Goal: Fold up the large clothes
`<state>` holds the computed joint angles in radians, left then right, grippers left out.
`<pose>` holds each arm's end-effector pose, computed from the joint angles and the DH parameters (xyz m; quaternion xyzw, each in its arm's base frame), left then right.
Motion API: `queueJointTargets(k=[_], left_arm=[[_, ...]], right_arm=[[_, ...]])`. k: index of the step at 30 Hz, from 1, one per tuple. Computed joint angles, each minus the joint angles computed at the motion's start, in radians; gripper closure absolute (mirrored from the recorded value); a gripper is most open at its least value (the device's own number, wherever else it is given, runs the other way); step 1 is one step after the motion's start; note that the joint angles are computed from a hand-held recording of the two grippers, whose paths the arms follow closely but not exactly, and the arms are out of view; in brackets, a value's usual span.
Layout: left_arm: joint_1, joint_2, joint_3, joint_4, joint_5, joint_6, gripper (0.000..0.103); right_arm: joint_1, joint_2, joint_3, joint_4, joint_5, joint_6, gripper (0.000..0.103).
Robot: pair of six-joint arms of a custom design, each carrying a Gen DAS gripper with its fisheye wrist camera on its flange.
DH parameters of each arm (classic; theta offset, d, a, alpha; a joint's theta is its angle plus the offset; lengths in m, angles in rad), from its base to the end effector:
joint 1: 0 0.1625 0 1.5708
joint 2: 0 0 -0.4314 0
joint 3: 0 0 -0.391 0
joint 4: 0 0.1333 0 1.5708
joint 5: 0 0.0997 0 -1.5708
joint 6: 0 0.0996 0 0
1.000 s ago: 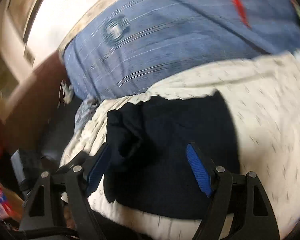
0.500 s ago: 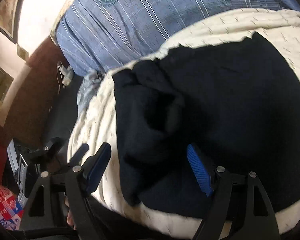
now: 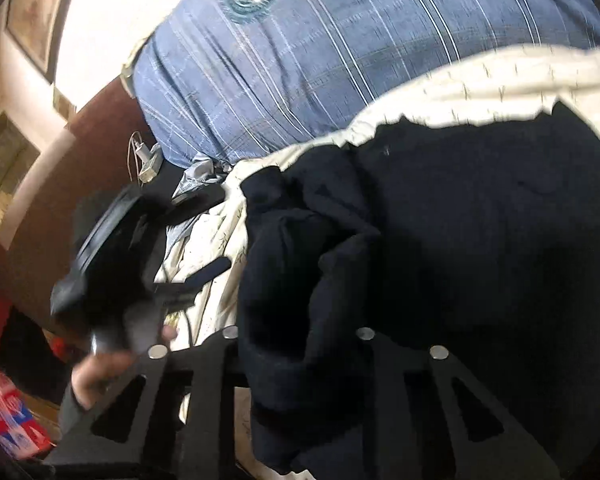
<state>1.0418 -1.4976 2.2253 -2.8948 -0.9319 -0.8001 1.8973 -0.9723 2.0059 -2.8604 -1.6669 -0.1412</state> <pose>-0.0612 -0.4865 0.3225 -0.2140 0.8867 -0.4047 0.0643 0.2983 -0.4952 0.1123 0.2236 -0.9651 0.1314 0.0356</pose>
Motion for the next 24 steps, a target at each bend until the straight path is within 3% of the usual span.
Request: queueJointTargets(k=[3,5,13,17,24], left_arm=[[0.046,0.026,-0.058,0.07,-0.067,0.008,0.001],[0.048,0.035,-0.07,0.051,-0.085,0.019,0.001],[-0.035,0.151,-0.165,-0.038,-0.157,0.18,0.001],[-0.076,0.279,-0.262,-0.02,-0.222,0.234,0.001],[-0.102,0.537,-0.489,0.223,-0.257,0.321,0.001]], right_arm=[[0.022,-0.022,0.012,-0.02,0.015,-0.025,0.085],[0.035,-0.041,0.02,-0.032,0.026,-0.041,0.087],[0.032,-0.195,0.084,-0.102,0.048,-0.034,0.088],[0.011,-0.291,0.138,-0.147,-0.008,-0.007,0.088],[-0.118,-0.408,0.271,-0.228,-0.147,0.057,0.088]])
